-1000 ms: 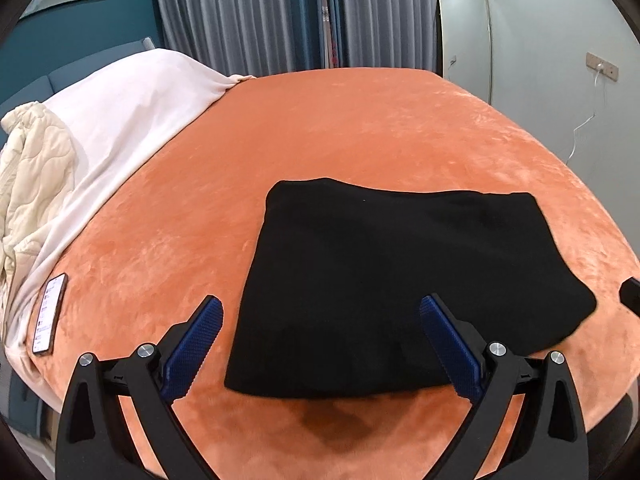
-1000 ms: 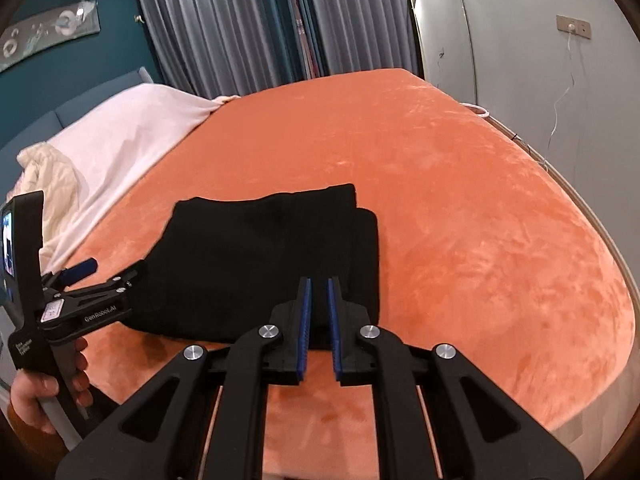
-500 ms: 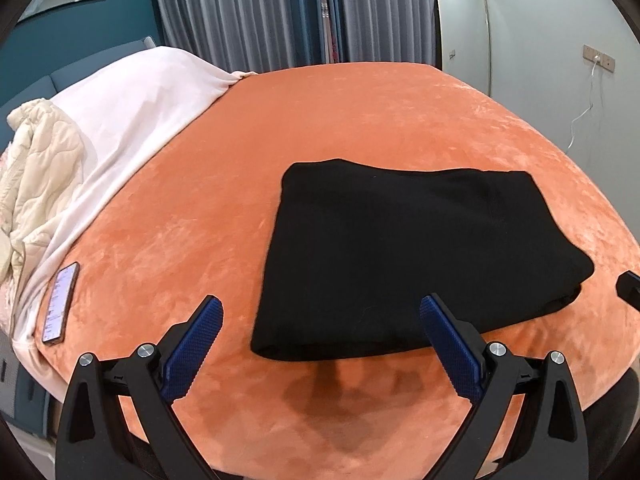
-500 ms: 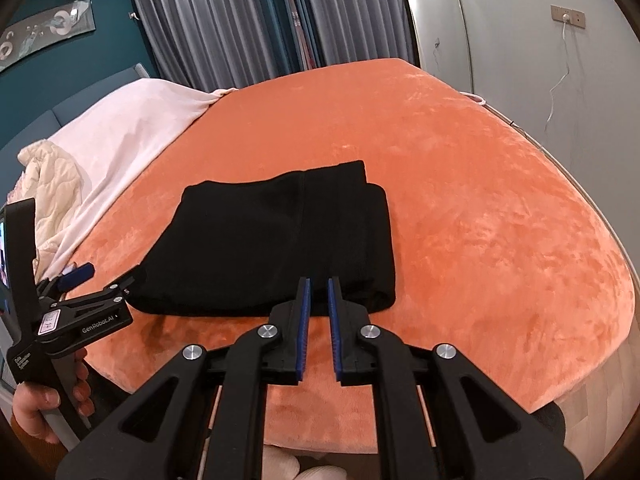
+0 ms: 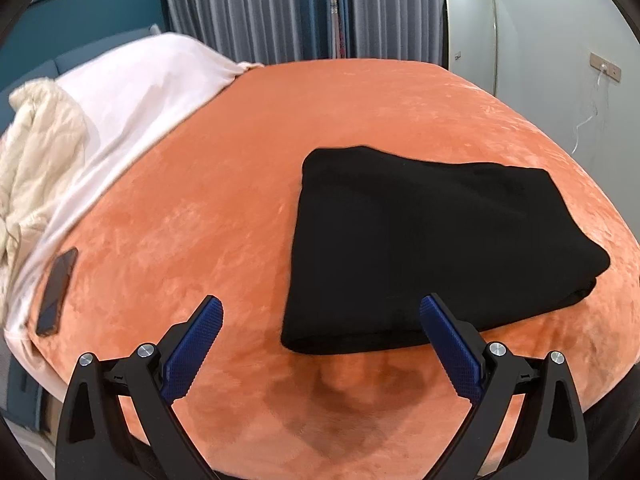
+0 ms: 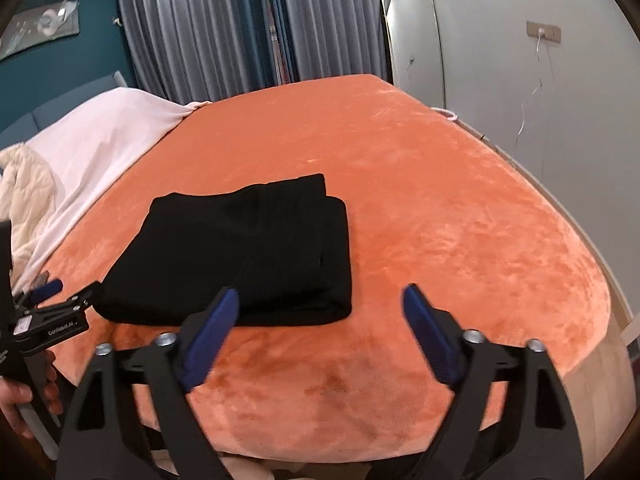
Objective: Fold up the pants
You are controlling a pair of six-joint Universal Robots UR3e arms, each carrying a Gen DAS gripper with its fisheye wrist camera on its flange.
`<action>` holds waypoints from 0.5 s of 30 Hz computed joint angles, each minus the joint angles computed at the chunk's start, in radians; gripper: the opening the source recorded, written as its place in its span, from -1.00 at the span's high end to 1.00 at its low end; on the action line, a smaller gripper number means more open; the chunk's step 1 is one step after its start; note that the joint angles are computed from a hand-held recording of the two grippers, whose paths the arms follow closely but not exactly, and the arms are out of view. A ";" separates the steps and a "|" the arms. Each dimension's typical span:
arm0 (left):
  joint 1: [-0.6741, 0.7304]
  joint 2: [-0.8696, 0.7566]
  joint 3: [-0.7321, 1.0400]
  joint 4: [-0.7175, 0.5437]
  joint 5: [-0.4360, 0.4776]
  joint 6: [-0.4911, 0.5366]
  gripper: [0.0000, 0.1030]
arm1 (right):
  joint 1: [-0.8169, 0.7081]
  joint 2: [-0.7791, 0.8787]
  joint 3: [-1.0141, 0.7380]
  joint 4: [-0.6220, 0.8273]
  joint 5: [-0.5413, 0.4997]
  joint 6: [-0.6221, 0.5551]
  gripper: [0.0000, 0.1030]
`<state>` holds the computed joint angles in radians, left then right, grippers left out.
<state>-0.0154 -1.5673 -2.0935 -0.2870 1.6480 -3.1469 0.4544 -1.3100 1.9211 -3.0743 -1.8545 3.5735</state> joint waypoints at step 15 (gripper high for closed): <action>0.343 -0.280 0.186 -0.230 -0.633 0.027 -0.88 | -0.397 0.303 -0.182 0.054 0.795 0.045 -0.91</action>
<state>0.3280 -1.8476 -1.9073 -0.5174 1.0145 -3.1196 0.0579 -1.0071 1.7396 -3.0202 -1.0597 3.6183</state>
